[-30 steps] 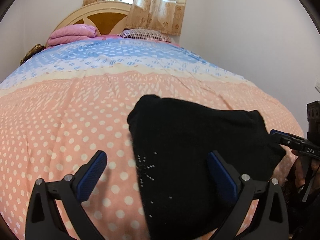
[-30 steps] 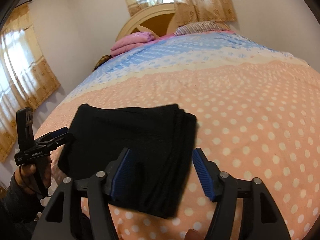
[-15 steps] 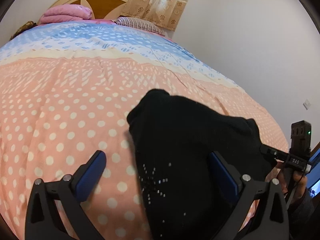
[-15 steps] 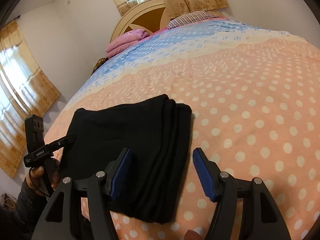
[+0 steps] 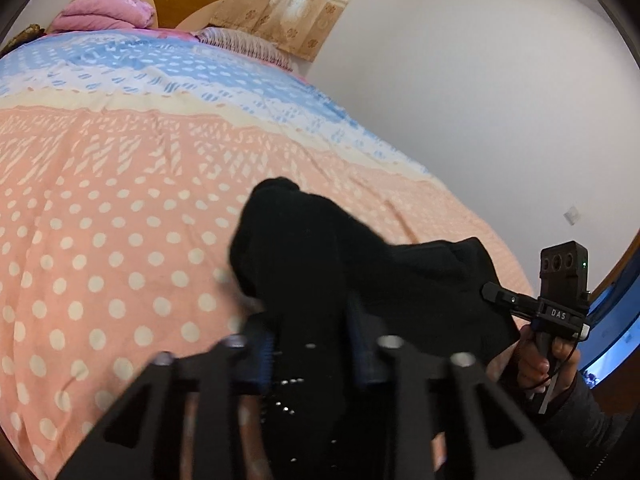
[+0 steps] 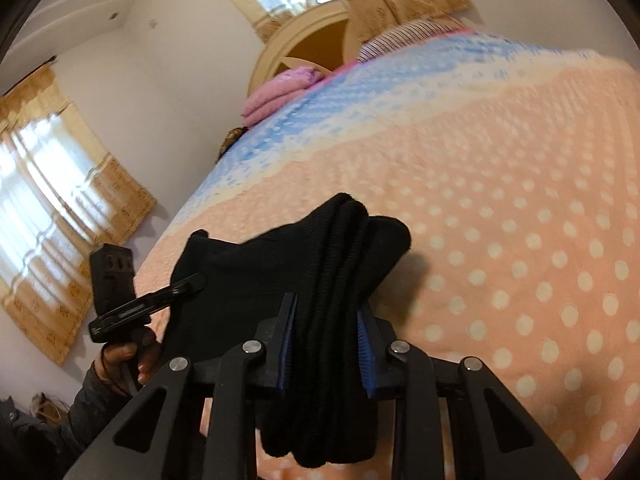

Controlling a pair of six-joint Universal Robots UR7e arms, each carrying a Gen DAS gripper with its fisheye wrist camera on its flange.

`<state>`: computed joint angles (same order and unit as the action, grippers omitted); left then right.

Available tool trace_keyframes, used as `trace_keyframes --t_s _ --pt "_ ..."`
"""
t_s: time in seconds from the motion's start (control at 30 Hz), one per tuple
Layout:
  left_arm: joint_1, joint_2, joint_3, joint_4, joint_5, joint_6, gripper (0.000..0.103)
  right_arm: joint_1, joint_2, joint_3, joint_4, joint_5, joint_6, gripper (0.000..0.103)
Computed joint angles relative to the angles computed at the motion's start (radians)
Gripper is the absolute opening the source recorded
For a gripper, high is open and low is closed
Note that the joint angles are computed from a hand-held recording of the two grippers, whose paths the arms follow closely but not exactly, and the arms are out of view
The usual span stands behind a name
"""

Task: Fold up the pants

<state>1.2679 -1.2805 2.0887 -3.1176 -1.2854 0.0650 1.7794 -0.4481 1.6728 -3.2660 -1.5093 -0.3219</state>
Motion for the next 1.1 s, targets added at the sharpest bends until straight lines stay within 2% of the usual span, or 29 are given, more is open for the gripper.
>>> trace_keyframes --t_s 0.1,0.2,0.3,0.4,0.7,0.83,0.97,1.0,1.1 --pt "-0.004 -0.022 0.016 -0.019 -0.013 -0.01 0.021 0.03 -0.015 -0.006 0.017 0.004 -0.026 0.027" --pt "-0.001 -0.056 0.033 -0.034 -0.035 -0.018 0.02 0.06 -0.017 -0.058 0.095 0.024 -0.029 0.027" --pt "-0.002 -0.108 0.055 -0.049 -0.023 -0.01 0.02 0.09 0.017 -0.146 0.172 0.027 -0.052 0.027" --pt "0.0 -0.174 0.073 -0.055 0.016 -0.002 0.02 0.126 0.095 -0.301 0.293 0.034 -0.078 0.027" --pt "0.025 -0.32 0.106 -0.091 0.22 0.036 0.02 0.217 0.424 -0.836 0.588 0.069 -0.128 0.027" --pt "0.051 -0.314 0.104 -0.128 0.29 0.064 0.02 0.236 0.555 -1.038 0.674 0.041 -0.132 0.027" --pt "0.077 -0.251 0.089 -0.138 0.352 0.083 0.022 0.231 0.661 -1.205 0.764 -0.003 -0.095 0.027" --pt "0.079 -0.233 0.089 -0.153 0.372 0.088 0.024 0.224 0.677 -1.231 0.781 -0.005 -0.082 0.027" --pt "0.07 -0.196 0.1 -0.212 0.468 0.114 0.042 0.211 0.687 -1.242 0.791 -0.014 -0.073 0.03"
